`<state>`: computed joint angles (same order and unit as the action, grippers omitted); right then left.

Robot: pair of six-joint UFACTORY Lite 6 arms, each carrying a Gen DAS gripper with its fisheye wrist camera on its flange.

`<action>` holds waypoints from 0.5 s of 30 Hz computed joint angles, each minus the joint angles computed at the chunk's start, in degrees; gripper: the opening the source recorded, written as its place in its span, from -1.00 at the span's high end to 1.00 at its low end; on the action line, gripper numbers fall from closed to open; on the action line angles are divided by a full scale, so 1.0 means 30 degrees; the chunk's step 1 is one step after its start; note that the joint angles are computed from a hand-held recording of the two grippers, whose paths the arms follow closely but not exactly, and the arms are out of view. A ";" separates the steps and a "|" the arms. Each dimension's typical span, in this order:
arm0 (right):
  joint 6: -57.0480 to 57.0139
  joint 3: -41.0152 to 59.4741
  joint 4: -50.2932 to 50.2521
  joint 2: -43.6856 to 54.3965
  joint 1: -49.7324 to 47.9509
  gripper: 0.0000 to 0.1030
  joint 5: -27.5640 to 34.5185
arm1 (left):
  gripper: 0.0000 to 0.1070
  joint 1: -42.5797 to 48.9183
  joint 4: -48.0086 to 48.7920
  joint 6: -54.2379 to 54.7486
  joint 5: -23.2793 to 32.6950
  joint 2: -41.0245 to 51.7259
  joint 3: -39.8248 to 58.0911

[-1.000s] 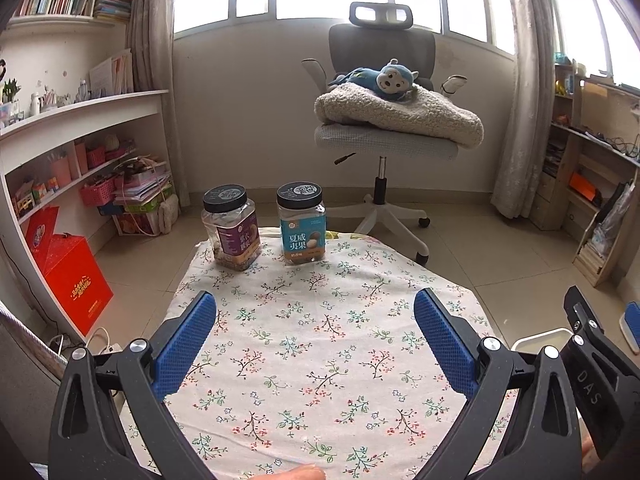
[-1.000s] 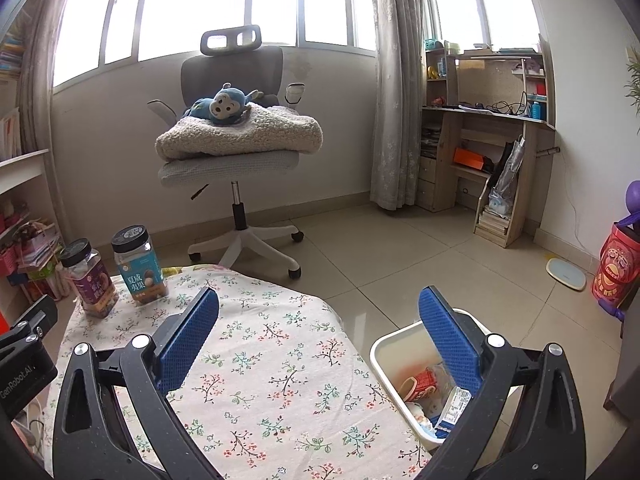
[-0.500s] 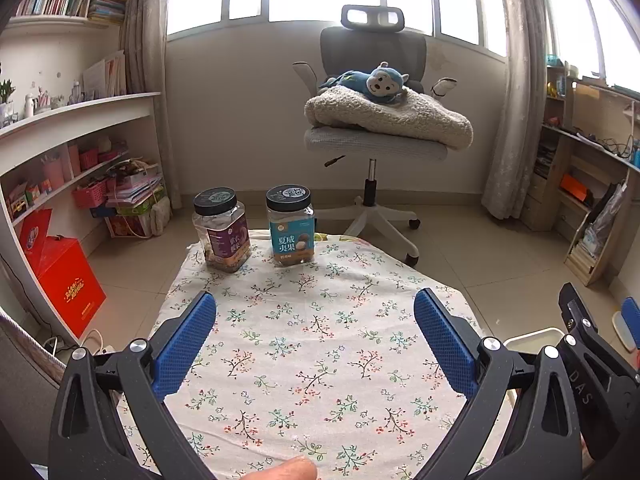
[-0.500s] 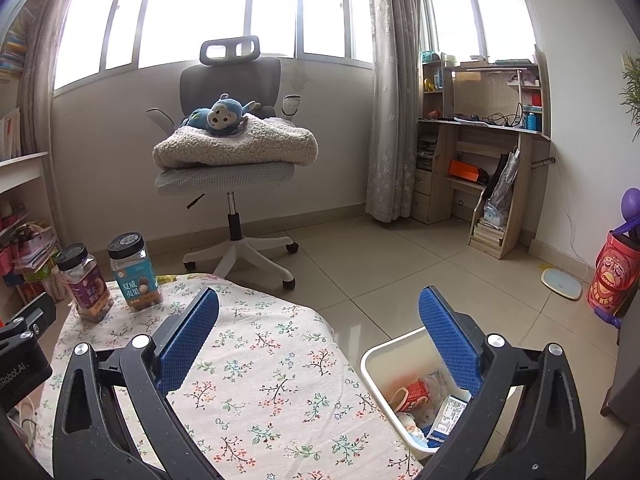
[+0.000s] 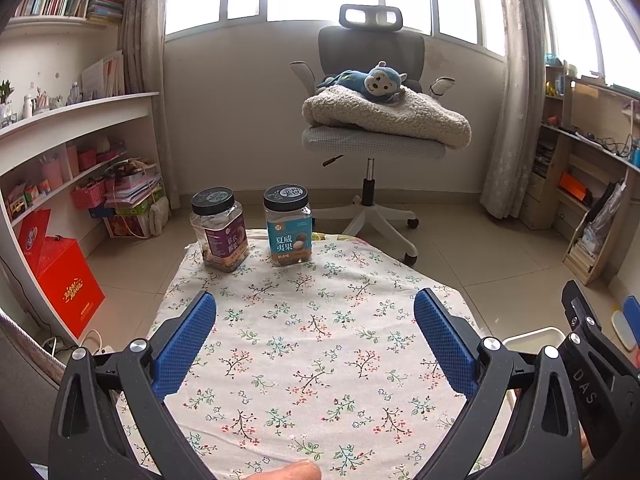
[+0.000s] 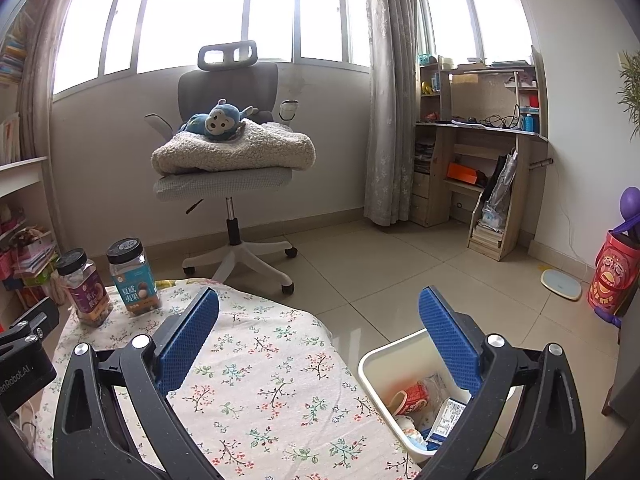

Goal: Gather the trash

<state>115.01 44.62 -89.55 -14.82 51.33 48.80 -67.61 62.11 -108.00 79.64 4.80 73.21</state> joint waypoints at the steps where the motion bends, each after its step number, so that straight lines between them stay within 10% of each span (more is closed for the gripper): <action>1: 0.0049 -0.0012 -0.0026 0.0018 0.0033 -0.87 0.0054 | -0.80 -0.0002 -0.0009 0.0004 0.0013 -0.0010 -0.0004; 15: 0.0136 0.0337 -0.0069 0.0347 0.0120 -0.86 0.0119 | -0.80 0.0034 -0.0054 0.0119 -0.0056 0.0248 0.0351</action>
<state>115.42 45.63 -89.76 -13.77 51.69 49.16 -67.50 61.95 -107.64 79.47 5.54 74.26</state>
